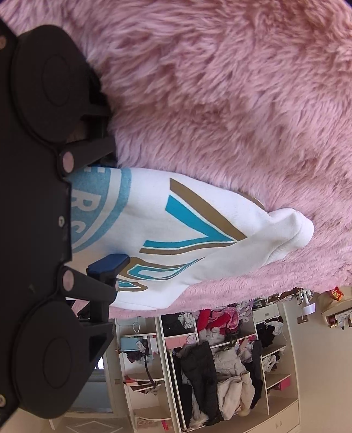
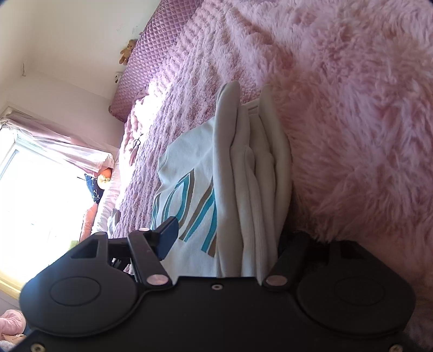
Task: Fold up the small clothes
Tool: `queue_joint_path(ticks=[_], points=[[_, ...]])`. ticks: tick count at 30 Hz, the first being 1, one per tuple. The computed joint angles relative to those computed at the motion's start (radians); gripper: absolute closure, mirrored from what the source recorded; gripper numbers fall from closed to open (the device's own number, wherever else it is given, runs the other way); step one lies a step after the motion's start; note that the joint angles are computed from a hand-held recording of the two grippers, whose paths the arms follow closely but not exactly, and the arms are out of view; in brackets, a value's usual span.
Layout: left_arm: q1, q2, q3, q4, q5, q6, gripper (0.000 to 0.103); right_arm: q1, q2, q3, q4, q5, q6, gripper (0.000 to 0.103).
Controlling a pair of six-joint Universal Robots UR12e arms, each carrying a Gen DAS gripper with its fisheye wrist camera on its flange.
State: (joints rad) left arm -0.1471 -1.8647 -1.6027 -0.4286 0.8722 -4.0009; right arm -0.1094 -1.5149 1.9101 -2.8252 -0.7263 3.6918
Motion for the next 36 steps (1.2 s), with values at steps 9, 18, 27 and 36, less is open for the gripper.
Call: queue_joint_path(ticks=[9, 18, 27, 36], points=[[-0.042, 0.032, 0.081, -0.191, 0.158, 0.115, 0.078, 0.075, -0.042, -0.074, 0.173, -0.264, -0.052, 0.08], [0.014, 0.121, 0.067, -0.163, 0.176, 0.203, 0.079, 0.191, -0.023, -0.226, 0.226, -0.364, -0.21, 0.08], [0.195, 0.239, 0.01, -0.171, 0.262, 0.327, 0.077, 0.346, 0.192, -0.428, 0.052, -0.248, -0.115, 0.08], [0.375, 0.295, -0.202, -0.284, 0.088, 0.296, 0.054, 0.401, 0.285, -0.465, 0.244, -0.362, -0.255, 0.055]])
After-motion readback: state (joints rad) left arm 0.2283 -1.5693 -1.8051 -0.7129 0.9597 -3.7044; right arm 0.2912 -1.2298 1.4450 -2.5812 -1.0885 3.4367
